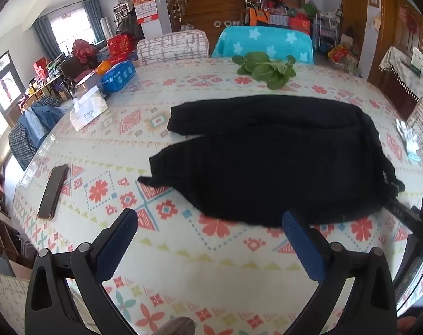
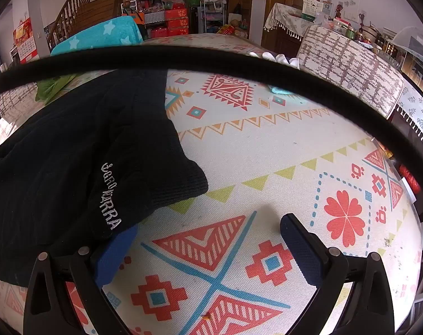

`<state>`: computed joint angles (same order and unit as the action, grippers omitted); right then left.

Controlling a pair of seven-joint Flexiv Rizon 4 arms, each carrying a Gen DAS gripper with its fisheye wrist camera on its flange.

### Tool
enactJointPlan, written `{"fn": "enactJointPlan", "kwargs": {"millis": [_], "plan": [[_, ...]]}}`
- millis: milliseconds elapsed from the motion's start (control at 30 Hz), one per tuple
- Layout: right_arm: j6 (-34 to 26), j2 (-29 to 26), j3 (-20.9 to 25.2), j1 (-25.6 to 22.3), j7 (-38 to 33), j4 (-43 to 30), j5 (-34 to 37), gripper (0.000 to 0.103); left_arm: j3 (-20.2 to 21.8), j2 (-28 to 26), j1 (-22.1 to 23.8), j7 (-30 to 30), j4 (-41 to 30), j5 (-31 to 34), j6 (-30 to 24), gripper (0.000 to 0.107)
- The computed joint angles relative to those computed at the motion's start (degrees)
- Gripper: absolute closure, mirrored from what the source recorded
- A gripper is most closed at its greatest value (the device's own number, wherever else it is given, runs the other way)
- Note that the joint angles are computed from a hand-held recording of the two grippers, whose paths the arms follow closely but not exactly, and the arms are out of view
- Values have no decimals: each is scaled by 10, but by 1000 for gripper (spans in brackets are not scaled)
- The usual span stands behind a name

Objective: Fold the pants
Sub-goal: 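Move both grippers toward the black pants lying flat on the table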

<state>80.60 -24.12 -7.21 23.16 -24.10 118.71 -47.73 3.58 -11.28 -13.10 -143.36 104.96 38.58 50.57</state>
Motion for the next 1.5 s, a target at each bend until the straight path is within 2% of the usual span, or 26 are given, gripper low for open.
{"fn": "enactJointPlan", "kwargs": {"millis": [100,200,267,400,500,700,800,933,967,1067,1167,1333,1500], "plan": [[0,0,1,-1,-1,0,1,0,-6,7,-33,-58,9,53,-24,4],[0,0,1,-1,-1,0,1,0,-23,21,-42,-68,34,38,-18,4],[0,0,1,-1,-1,0,1,0,-22,34,-19,-24,58,-10,21,4],[0,0,1,-1,-1,0,1,0,-25,41,-11,-20,73,-17,68,4],[0,0,1,-1,-1,0,2,0,-28,41,-2,8,92,-53,113,4],[0,0,1,-1,-1,0,2,0,-31,34,-16,20,75,-43,94,4],[0,0,1,-1,-1,0,2,0,-30,37,-18,30,80,-49,103,4],[0,0,1,-1,-1,0,2,0,-30,40,-6,61,105,-92,155,4],[-1,0,2,-1,-3,-1,3,0,-29,39,-6,63,105,-96,154,4],[-23,-4,65,-44,-94,-16,70,0,-27,33,-13,58,92,-91,118,4],[-28,-3,95,-65,-171,-19,124,0,-27,29,-13,64,87,-98,102,4],[-19,2,96,-57,-230,-12,164,0,-24,31,-14,59,85,-95,90,4],[-65,22,109,-57,-257,-6,212,0,-23,33,-9,54,89,-98,93,4]]}}
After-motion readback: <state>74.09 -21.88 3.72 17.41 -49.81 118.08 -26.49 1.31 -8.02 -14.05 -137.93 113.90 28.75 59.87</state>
